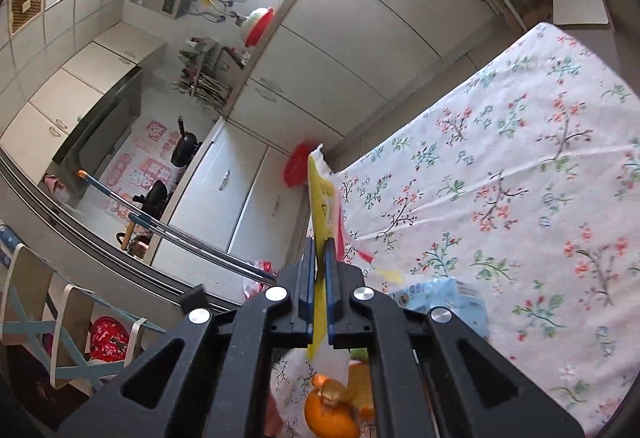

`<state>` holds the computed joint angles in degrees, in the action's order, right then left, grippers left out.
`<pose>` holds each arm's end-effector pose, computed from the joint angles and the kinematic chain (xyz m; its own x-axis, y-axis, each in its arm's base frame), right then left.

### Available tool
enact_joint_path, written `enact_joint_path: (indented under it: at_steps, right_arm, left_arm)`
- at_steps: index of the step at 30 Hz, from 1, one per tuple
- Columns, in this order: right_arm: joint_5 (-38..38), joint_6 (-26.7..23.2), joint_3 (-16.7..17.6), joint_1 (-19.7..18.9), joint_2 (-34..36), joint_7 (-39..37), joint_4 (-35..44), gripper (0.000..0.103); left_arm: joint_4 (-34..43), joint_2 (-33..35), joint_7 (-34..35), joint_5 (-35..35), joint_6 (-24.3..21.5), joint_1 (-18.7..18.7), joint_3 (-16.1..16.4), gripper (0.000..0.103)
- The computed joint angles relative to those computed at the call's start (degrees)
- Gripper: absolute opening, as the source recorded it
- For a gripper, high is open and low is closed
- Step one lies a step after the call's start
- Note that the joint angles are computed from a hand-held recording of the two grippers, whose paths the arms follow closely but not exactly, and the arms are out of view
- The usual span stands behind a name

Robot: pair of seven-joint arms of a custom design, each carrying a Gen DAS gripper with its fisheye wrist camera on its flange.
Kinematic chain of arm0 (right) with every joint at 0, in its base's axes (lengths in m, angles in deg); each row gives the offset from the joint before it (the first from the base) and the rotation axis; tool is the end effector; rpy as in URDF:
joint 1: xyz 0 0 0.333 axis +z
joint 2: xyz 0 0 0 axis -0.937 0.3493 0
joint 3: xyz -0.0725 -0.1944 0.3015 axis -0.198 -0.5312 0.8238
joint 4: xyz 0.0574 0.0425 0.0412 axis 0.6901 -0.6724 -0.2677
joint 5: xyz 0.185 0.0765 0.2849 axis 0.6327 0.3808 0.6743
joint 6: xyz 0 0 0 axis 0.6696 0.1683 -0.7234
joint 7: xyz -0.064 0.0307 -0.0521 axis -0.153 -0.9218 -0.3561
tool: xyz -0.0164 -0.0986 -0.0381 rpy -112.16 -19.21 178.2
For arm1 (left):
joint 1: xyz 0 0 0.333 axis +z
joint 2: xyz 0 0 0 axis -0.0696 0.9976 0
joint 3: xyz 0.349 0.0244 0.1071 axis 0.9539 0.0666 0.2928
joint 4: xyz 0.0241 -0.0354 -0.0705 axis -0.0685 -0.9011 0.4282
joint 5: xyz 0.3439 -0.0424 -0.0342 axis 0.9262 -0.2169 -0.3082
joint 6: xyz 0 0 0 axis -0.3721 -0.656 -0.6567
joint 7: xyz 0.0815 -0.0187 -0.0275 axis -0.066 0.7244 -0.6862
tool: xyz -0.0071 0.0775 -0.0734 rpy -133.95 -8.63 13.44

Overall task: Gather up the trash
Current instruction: 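Grasp the yellow snack bag with the right gripper while the left grasps a white tissue, then carry both items over the bucket and open both grippers to drop them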

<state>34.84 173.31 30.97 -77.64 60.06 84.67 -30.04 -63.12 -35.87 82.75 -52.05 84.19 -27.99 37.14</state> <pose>0.6379 -0.0298 0.3716 0.1915 -0.5328 -0.8243 -0.8215 0.3727 -0.4317 0.6685 -0.2115 0.3363 0.1199 -0.9838 0.1331 -0.7967 -0.1753 -0.5785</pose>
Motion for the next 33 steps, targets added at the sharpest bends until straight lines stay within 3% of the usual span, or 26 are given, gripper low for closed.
enact_joint_path:
  at_steps: [4, 10, 13, 15, 20, 23, 26, 28, 30, 33]
  right_arm:
    - [1.4, -2.7, -0.3, -1.3, -1.5, -1.3, -2.2, 0.005]
    - [3.4, -9.9, -2.4, -3.6, -5.6, -3.8, -8.5, 0.005]
    - [4.1, -12.8, -3.8, -4.0, -8.6, -5.7, -12.7, 0.005]
    - [4.1, -14.4, -5.0, -4.1, -11.0, -7.5, -16.2, 0.005]
    - [1.8, -17.5, -8.0, -4.2, -16.1, -11.5, -24.5, 0.005]
    - [-0.8, -17.7, -9.4, -3.9, -19.0, -13.8, -29.4, 0.005]
    - [-3.9, -16.2, -10.4, -3.4, -21.5, -16.5, -34.6, 0.005]
    - [-6.0, -14.5, -10.7, -2.9, -22.2, -16.8, -37.0, 0.005]
    - [-8.1, -12.0, -10.5, -2.1, -22.1, -16.3, -39.5, 0.005]
    - [-10.1, -8.0, -9.8, -0.6, -22.3, -15.8, -41.6, 0.005]
  left_arm:
    - [-8.4, -5.2, -3.0, -0.5, 8.9, -4.8, 5.5, 0.017]
    - [-22.0, -11.7, -1.5, -5.4, 21.1, -20.8, 19.7, 0.017]
    - [-28.1, -14.6, 1.8, -9.3, 24.8, -27.6, 23.6, 0.017]
    - [-32.5, -16.7, 4.0, -11.6, 26.6, -31.2, 24.3, 0.017]
    - [-40.4, -19.9, 7.2, -16.0, 27.2, -34.7, 20.3, 0.017]
    - [-43.9, -20.6, 5.9, -15.9, 26.7, -31.5, 14.0, 0.017]
    - [-46.7, -20.5, 1.5, -12.9, 26.8, -23.7, 4.5, 0.017]
    - [-48.0, -19.9, 0.2, -13.1, 26.6, -21.1, 0.5, 0.017]
    - [-48.8, -19.1, -2.6, -11.1, 26.9, -15.7, -5.4, 0.017]
    - [-48.9, -18.0, -2.6, -11.9, 25.6, -13.2, -9.6, 0.017]
